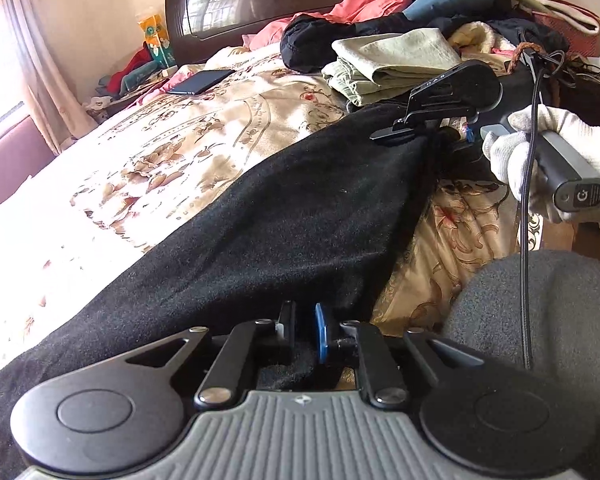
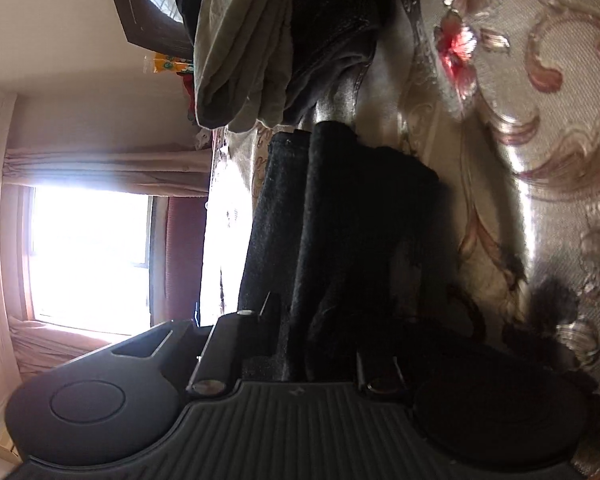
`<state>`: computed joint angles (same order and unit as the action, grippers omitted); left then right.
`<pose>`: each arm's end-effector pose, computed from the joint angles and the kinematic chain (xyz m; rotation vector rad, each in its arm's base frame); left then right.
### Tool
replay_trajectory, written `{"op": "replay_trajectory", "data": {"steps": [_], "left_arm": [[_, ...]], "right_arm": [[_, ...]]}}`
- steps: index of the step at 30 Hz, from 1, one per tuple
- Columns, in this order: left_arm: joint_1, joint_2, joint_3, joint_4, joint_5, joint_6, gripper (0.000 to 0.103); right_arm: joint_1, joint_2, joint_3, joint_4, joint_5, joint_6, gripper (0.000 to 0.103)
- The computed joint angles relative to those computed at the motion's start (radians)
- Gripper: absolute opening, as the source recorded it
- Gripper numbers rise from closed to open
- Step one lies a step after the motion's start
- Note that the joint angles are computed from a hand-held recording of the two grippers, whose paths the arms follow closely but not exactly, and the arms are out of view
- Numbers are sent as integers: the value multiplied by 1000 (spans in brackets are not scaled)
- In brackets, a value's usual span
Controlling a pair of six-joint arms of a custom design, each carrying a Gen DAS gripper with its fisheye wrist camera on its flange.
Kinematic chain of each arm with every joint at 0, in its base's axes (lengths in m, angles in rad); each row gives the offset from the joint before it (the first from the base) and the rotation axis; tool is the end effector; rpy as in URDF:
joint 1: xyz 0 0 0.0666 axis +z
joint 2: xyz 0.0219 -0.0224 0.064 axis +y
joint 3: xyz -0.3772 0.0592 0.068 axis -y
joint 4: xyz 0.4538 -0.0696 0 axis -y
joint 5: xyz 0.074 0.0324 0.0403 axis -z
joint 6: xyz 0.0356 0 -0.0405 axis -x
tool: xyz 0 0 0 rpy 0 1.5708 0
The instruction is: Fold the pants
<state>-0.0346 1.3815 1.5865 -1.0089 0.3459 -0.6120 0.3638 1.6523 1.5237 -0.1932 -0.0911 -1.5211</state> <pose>0.5357 -0.0310 0.5287 0.8892 2.1408 -0.1217 0.6291 0.2426 0.4080 1.1099 1.8274 1.3032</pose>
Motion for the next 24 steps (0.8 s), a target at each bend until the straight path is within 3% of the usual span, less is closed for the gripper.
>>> {"op": "replay_trajectory", "data": {"steps": [1,5,7,9,10,11,12,13,15,17,19,20,21,22,24], "left_arm": [[-5,4,5,2,-6,-5,28],[-21,1,32,18,13,-26,28],[-29,5,40,10,18,-49,28],[-41,50,69,-64,-13,-46,28],[-45,71,84,-100,-25,-34,28],[-46,74,87,-108,-21,-27,28],[-44,65,87,-104,-3,-26,28],[-39,46,76,-83,14,-23,28],[-29,23,53,-48,8,-11,29],[-23,61,78,-113,-22,22,30],[-17,64,72,-116,-16,44,30],[-19,50,71,-112,-26,36,30],[-17,14,42,-68,-30,33,30],[-10,-14,16,-34,-30,36,32],[1,1,28,-85,-68,51,37]], "right_arm": [[-6,3,7,2,-5,-10,8],[-17,-35,21,104,-18,-15,8],[5,-78,51,68,29,215,7],[11,-77,66,-32,77,313,5],[-7,-45,80,-120,53,232,6],[-24,-28,76,-158,11,129,7],[-37,-34,42,-146,-21,28,7],[-33,-56,4,-83,1,22,7],[-12,-96,0,-72,72,158,7],[-14,-90,6,-87,75,190,6],[-44,-43,24,-182,-20,57,7],[-48,-51,8,-156,-31,0,7],[-45,-72,-8,-104,-15,28,7],[-35,-84,6,-101,13,106,7],[-29,-71,62,-128,26,203,7]]}}
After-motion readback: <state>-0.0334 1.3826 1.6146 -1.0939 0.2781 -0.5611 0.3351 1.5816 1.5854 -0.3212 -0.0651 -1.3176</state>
